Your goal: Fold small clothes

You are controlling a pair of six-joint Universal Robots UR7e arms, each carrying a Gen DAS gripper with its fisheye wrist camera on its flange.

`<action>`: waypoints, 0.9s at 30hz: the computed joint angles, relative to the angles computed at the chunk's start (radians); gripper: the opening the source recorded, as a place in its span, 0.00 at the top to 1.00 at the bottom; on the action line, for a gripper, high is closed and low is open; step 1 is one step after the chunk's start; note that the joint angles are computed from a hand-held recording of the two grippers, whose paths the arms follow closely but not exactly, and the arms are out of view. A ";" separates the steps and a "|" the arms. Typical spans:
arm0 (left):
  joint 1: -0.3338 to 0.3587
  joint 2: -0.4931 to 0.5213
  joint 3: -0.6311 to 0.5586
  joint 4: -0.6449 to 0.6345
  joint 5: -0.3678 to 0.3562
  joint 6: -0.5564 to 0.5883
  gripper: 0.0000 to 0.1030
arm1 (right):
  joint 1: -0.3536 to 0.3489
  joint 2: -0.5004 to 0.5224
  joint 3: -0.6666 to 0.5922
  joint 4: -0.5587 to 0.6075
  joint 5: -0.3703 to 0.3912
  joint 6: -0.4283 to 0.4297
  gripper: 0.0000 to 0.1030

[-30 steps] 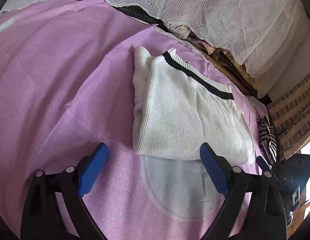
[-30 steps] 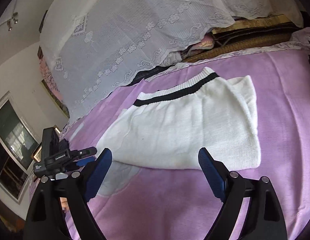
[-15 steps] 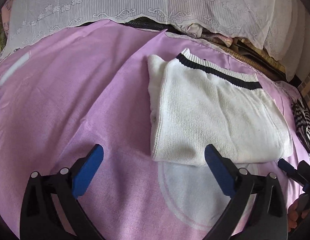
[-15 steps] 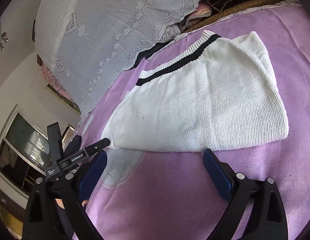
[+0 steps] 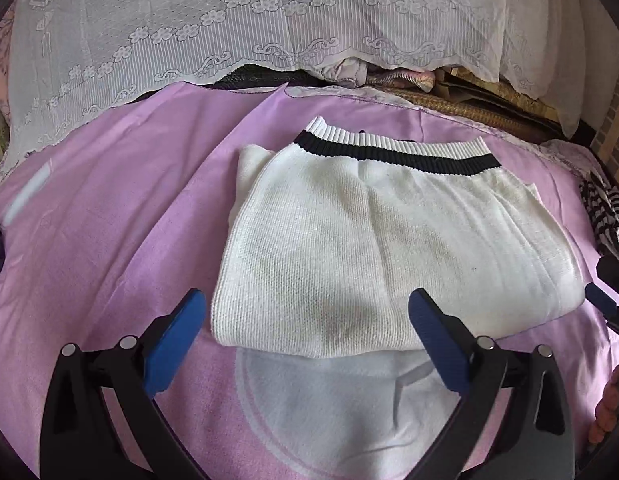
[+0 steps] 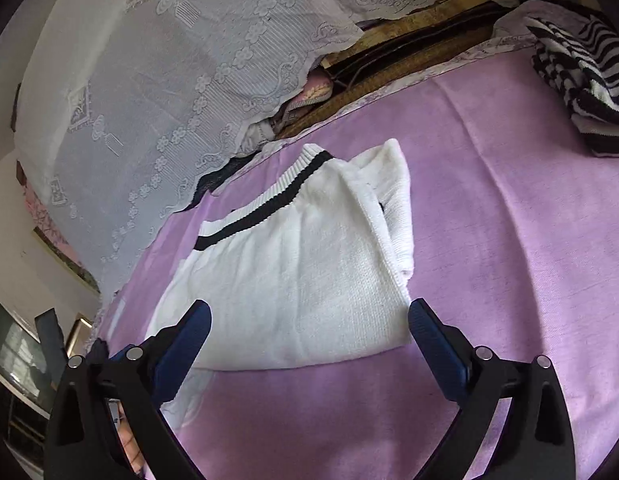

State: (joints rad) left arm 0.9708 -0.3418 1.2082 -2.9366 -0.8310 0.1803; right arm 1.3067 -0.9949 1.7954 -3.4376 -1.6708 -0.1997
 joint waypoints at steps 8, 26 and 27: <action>0.011 0.078 -0.095 0.031 0.071 0.069 0.04 | 0.044 0.093 -0.126 0.118 -0.259 -0.100 0.03; 0.056 0.023 -0.071 0.159 -0.079 -0.103 0.04 | 0.042 0.081 -0.099 0.110 -0.251 -0.105 0.03; 0.049 0.021 -0.059 0.147 -0.056 -0.099 0.04 | 0.036 0.074 -0.092 0.111 -0.229 -0.099 0.03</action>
State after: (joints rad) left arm 1.0200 -0.3204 1.1494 -2.7893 -0.8874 0.0813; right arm 1.3430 -0.9210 1.7032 -3.3263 -1.8999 -0.2985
